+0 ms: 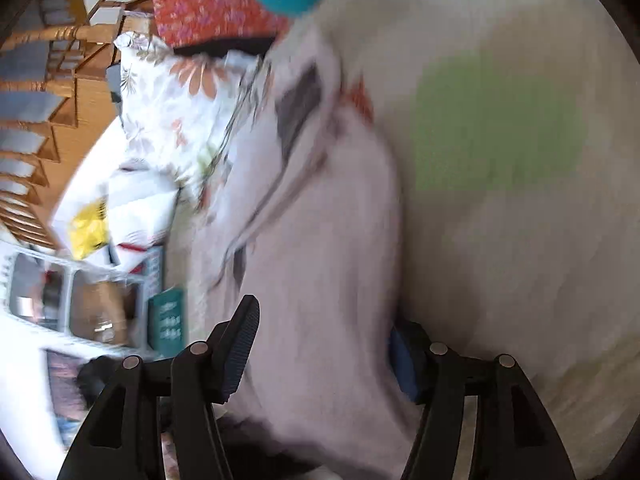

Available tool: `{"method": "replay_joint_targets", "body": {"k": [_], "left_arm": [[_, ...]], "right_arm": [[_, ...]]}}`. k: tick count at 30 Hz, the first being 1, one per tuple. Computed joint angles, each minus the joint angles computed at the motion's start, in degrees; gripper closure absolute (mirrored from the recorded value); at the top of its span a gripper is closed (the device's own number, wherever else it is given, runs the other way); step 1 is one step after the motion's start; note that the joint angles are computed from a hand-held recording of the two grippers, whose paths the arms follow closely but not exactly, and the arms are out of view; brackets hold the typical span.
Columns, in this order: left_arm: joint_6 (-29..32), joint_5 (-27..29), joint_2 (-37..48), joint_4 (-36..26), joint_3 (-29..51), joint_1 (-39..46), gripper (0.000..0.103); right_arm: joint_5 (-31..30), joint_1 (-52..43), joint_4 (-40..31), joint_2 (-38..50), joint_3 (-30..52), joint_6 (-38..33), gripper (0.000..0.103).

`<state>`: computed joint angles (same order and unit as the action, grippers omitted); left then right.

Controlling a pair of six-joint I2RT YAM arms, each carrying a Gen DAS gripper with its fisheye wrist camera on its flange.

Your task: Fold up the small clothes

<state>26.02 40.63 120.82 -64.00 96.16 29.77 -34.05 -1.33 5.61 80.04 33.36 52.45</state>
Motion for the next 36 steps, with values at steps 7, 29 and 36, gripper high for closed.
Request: {"method": "replay_joint_targets", "body": {"k": [7, 29, 36], "left_arm": [[1.73, 2.27, -2.10, -1.93, -5.93, 2.13, 0.039], [2.17, -0.63, -8.34, 1.35, -21.82, 7.73, 0.042], [-0.13, -3.99, -12.75, 6.64, -24.51, 8.99, 0.090]], "right_arm": [[2.78, 5.66, -1.06, -4.47, -3.04, -0.79, 0.037], [1.55, 15.47, 4.00, -7.82, -11.32, 4.44, 0.044], [7.27, 18.96, -2.34, -9.06, -9.30, 2.10, 0.059]]}}
